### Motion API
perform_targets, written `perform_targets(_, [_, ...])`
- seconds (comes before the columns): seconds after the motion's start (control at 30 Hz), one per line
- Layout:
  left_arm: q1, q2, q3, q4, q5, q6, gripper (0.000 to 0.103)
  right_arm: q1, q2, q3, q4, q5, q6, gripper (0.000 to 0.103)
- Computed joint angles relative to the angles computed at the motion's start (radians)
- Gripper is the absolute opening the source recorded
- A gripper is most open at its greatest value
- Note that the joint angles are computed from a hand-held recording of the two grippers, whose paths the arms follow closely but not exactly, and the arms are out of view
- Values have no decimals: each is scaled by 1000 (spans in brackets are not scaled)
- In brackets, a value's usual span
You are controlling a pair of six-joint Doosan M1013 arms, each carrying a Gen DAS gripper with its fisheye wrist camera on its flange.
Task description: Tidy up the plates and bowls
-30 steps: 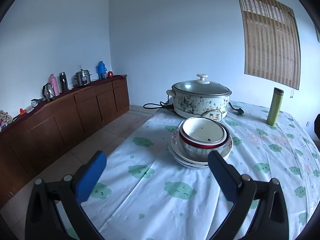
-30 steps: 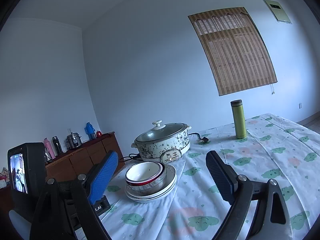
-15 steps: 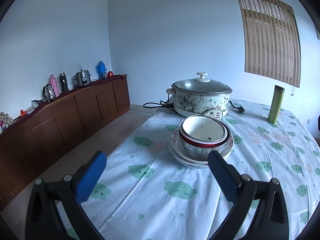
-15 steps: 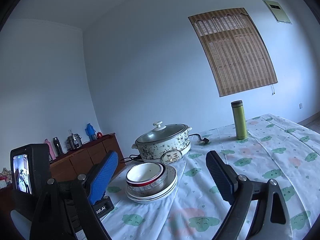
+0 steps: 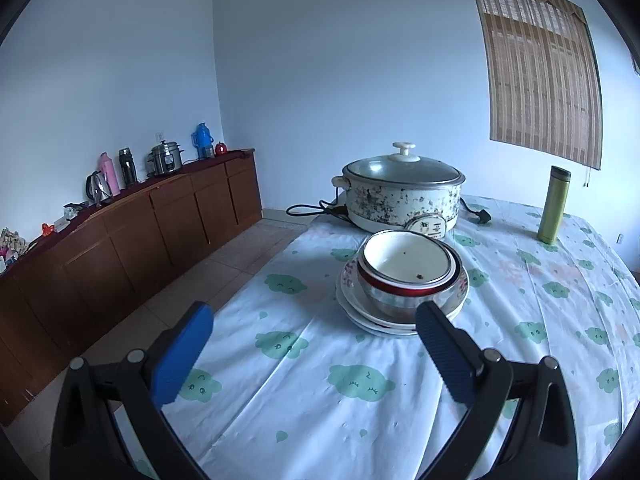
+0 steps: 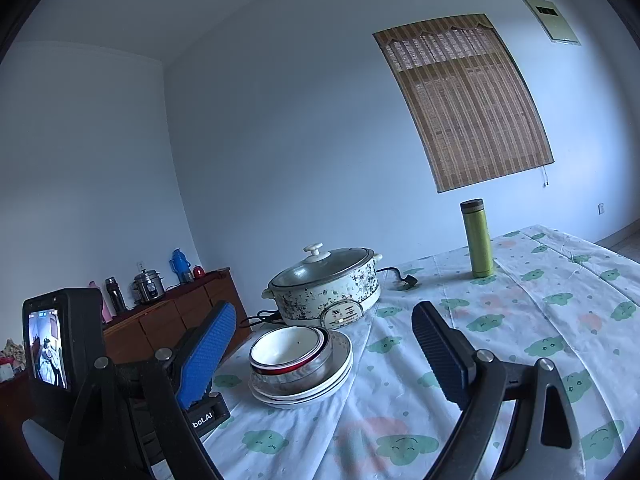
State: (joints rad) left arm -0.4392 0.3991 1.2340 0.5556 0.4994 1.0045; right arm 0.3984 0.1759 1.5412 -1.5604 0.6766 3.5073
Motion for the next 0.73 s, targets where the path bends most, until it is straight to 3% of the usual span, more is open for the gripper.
perform_targets(0.3, [1,9,-14,-17,20,19,103,0,0,0,0,2,2,92])
perform_targets(0.57, [29,10,-17,-280,-16,211,103,-3,-3,5,-1,16,12,92])
perform_targets(0.73, [22,18,-25,-205,10,149,103,-6,-4,8,8,16,13,92])
